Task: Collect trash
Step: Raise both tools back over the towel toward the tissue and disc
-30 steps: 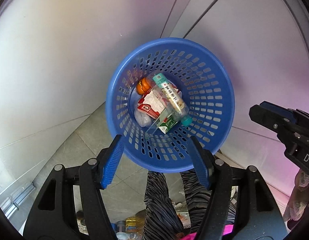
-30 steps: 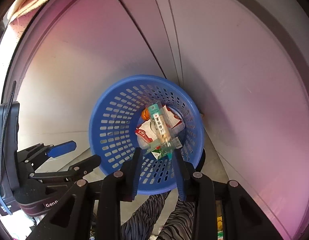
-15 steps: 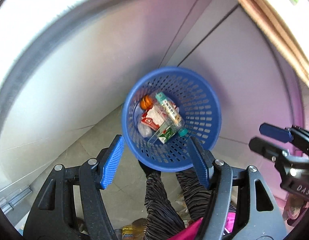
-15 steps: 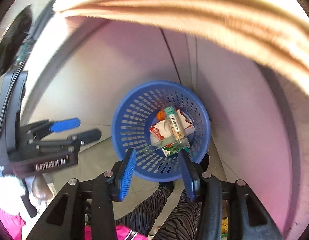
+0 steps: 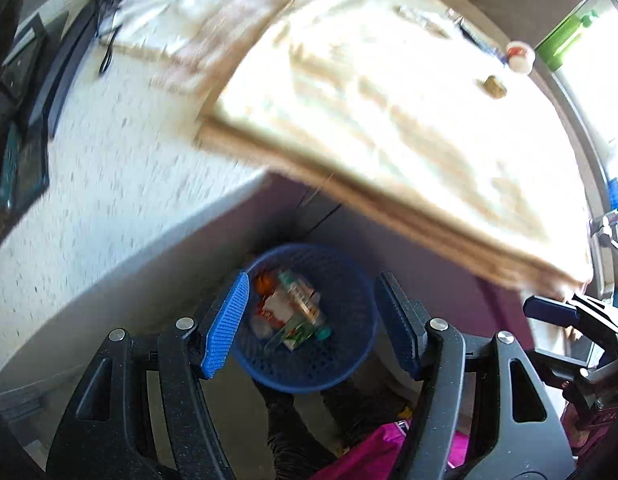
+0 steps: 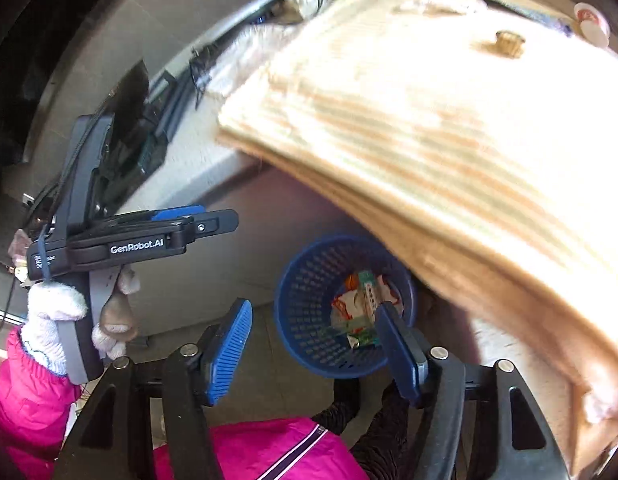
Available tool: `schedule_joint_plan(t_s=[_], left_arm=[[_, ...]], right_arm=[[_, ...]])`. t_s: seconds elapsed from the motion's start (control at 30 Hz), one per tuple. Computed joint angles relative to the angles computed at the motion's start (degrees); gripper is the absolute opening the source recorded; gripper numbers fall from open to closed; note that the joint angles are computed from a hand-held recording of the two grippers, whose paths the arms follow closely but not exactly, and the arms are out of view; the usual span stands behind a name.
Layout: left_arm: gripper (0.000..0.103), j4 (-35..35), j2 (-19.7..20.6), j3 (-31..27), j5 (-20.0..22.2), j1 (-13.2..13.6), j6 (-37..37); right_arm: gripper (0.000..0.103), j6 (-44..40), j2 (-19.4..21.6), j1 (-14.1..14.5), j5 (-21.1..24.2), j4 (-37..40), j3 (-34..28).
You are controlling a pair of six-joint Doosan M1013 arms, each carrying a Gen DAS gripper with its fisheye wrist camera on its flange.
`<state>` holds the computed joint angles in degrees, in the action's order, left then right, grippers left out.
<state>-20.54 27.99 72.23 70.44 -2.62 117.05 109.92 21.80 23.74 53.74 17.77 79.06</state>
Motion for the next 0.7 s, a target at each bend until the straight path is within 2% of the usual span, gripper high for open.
schedule_joint_plan(t_s=[0.1, 0.27, 0.33, 0.5, 0.7], left_arm=[[0.067, -1.49, 0.47, -2.14, -0.23, -0.83, 0.20], [0.068, -2.17, 2.07, -6.11, -0.57, -2.90, -0.34], [0.074, -2.81, 2.97, -7.67, -0.94, -3.90, -1.03], [0.075, -3.41, 5.85, -13.06, -1.03, -6.29, -2.80], [0.075, -2.81, 9.93, -20.31, 0.63, -8.48, -4.44]], right_arm=[[0.071, -0.27, -1.89, -1.18, -1.71, -0.42, 0.61], [0.079, 2.49, -4.08, -2.85, -4.99, -6.46, 1.22], [0.083, 4.41, -4.50, -3.58, -6.02, -9.22, 1.26], [0.088, 8.66, -4.39, -6.04, -7.00, -13.83, 0.48], [0.089, 11.33, -2.87, -7.28, -6.10, -20.66, -1.54]])
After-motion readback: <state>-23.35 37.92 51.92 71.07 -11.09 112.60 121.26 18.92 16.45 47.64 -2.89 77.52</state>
